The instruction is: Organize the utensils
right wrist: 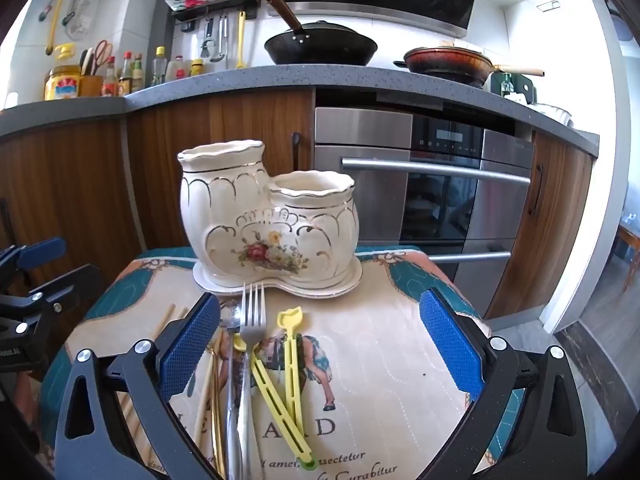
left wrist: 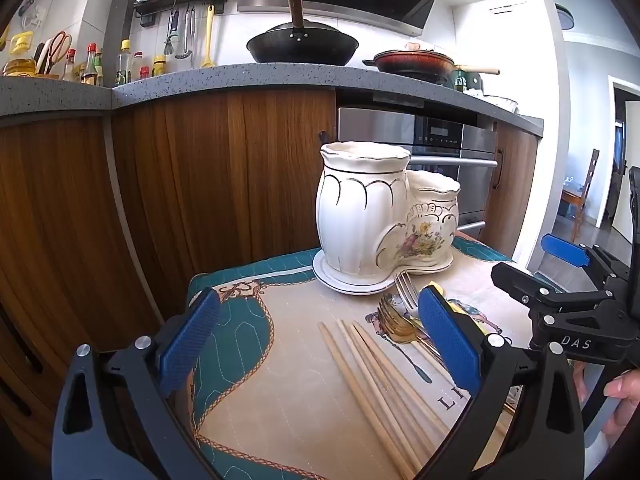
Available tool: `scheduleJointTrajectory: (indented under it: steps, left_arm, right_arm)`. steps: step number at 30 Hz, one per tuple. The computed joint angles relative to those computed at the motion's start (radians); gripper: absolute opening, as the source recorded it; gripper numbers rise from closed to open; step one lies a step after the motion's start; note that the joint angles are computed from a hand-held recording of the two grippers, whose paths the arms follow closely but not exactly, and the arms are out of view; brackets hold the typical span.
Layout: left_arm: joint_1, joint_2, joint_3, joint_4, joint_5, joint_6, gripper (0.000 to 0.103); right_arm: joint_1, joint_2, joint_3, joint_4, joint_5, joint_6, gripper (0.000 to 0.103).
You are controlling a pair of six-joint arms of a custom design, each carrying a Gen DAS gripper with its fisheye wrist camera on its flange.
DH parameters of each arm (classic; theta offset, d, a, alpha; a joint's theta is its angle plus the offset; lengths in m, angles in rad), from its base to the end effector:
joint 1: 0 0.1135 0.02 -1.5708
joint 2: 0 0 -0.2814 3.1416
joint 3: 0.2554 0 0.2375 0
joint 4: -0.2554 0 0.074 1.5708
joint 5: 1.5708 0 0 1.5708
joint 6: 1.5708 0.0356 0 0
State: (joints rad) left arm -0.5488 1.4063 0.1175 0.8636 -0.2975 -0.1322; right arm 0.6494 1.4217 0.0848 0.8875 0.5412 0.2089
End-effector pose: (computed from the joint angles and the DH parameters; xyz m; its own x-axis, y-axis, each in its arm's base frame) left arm 0.1709 -0.0923 0.1425 -0.3846 0.0874 -0.9189 0.2222 0.9750 -0.0002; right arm 0.1576 0.0966 0.1367 -0.3693 -0.0572 -0.9275 -0.0737 0.9968 -0.0321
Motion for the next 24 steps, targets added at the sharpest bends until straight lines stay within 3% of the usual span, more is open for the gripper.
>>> scheduleJointTrajectory:
  steps: [24]
  left_arm:
    - [0.0, -0.003, 0.002, -0.01, -0.002, 0.004, 0.098]
  right_arm:
    - [-0.003, 0.008, 0.0, 0.005, -0.004, 0.002, 0.099]
